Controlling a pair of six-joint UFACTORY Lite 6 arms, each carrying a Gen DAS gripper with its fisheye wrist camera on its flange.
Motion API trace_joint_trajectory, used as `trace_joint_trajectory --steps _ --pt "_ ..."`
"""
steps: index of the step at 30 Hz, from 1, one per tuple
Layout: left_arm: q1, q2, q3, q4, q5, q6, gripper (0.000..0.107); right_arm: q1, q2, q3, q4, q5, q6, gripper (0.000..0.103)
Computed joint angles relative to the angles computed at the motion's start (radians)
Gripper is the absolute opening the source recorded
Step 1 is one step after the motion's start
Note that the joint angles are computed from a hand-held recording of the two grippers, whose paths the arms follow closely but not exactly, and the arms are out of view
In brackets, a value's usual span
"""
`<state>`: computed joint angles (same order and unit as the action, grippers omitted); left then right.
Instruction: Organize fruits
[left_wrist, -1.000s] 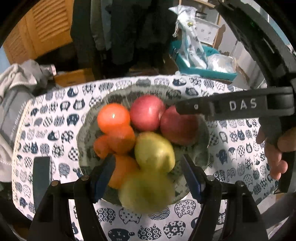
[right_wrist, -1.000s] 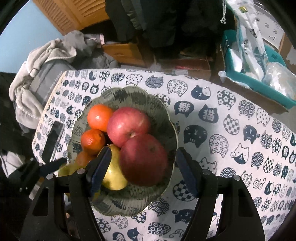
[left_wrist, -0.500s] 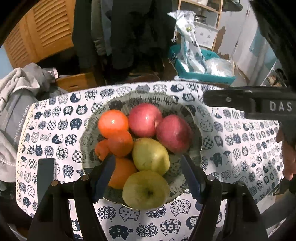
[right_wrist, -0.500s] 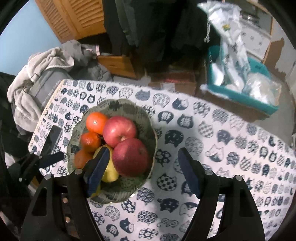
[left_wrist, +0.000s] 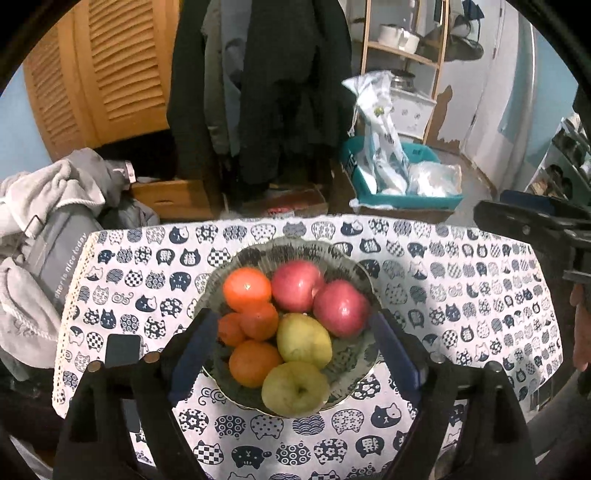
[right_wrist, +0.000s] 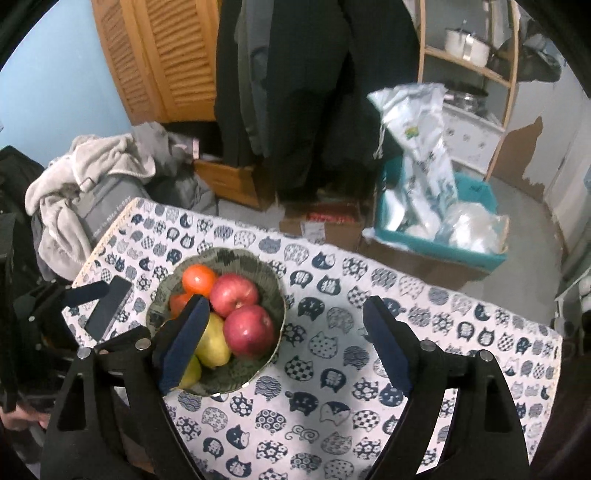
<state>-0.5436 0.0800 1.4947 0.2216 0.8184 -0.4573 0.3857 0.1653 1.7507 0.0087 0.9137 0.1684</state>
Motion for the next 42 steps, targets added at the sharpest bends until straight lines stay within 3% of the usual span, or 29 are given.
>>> trace_joint_trajectory --steps 17,22,42 --pt "-0.108 -0.025 0.131 0.132 0.113 -0.107 0.092 0.004 -0.183 -0.097 -0.097 0.004 0.033 0.086" --pt "-0.132 -0.011 0.166 0.146 0.133 -0.120 0.102 0.000 -0.213 -0.117 -0.111 -0.003 0.033 0.086" --pt "-0.158 0.012 0.198 0.200 0.174 -0.143 0.102 0.034 -0.215 -0.132 -0.169 -0.016 0.055 0.086"
